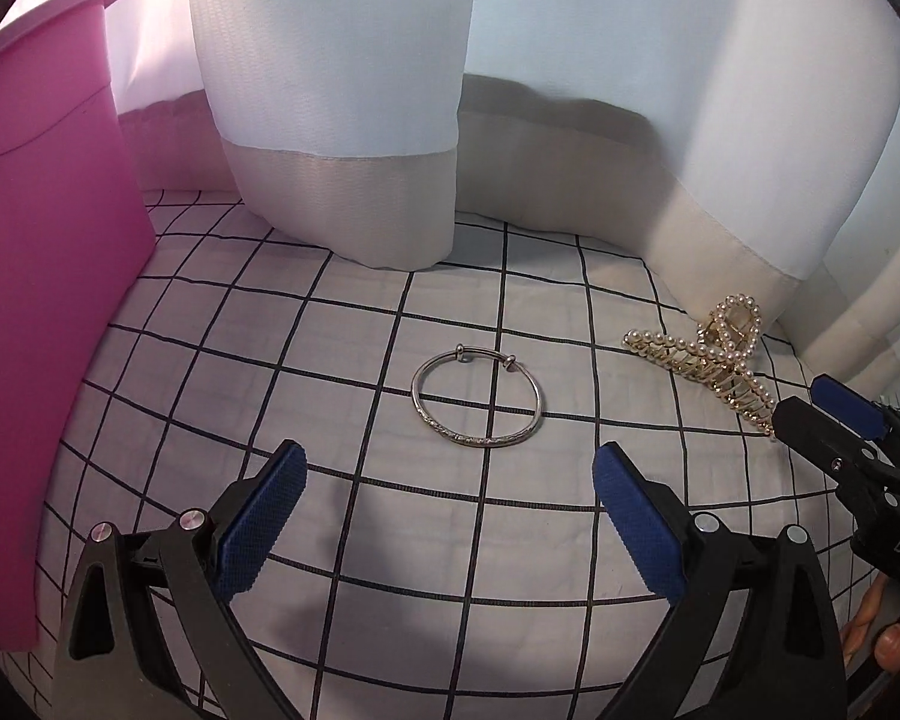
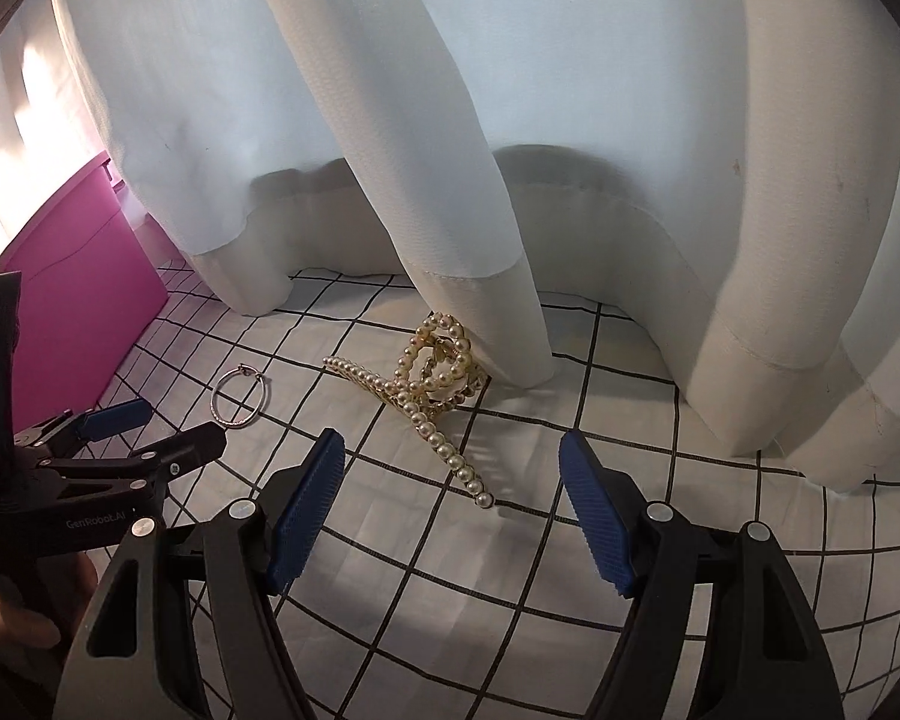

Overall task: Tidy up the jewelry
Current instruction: 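Close the left tool on the thin silver bangle while the right tool grips the pearl hair claw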

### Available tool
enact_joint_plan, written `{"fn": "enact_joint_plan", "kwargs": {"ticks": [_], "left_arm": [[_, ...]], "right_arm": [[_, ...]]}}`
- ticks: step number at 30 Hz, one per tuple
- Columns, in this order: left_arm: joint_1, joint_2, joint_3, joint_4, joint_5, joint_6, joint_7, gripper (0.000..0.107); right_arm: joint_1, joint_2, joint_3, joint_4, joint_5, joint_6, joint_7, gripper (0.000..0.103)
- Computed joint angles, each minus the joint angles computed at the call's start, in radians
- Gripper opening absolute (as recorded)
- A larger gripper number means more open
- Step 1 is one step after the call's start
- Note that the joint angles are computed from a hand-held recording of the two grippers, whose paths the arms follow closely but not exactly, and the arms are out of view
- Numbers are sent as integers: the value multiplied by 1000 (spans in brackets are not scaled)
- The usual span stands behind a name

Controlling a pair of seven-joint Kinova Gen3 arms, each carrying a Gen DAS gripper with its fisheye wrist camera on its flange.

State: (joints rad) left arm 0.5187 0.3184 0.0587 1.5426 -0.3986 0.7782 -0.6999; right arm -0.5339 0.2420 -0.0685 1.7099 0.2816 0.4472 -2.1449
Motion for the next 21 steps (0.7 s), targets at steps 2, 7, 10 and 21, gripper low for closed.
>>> {"fn": "enact_joint_plan", "kwargs": {"ticks": [2, 7, 10, 21], "left_arm": [[-5, 5, -2, 6, 1, -17, 1, 95], [-1, 14, -17, 13, -19, -38, 9, 95], [-5, 18, -19, 12, -18, -43, 11, 95], [14, 51, -36, -18, -40, -15, 23, 95]], "right_arm": [[-4, 12, 4, -7, 6, -1, -3, 71], [-6, 33, 11, -24, 4, 17, -6, 71], [-6, 49, 11, -45, 2, 41, 2, 71], [-40, 105, 30, -115, 34, 97, 17, 71]]}}
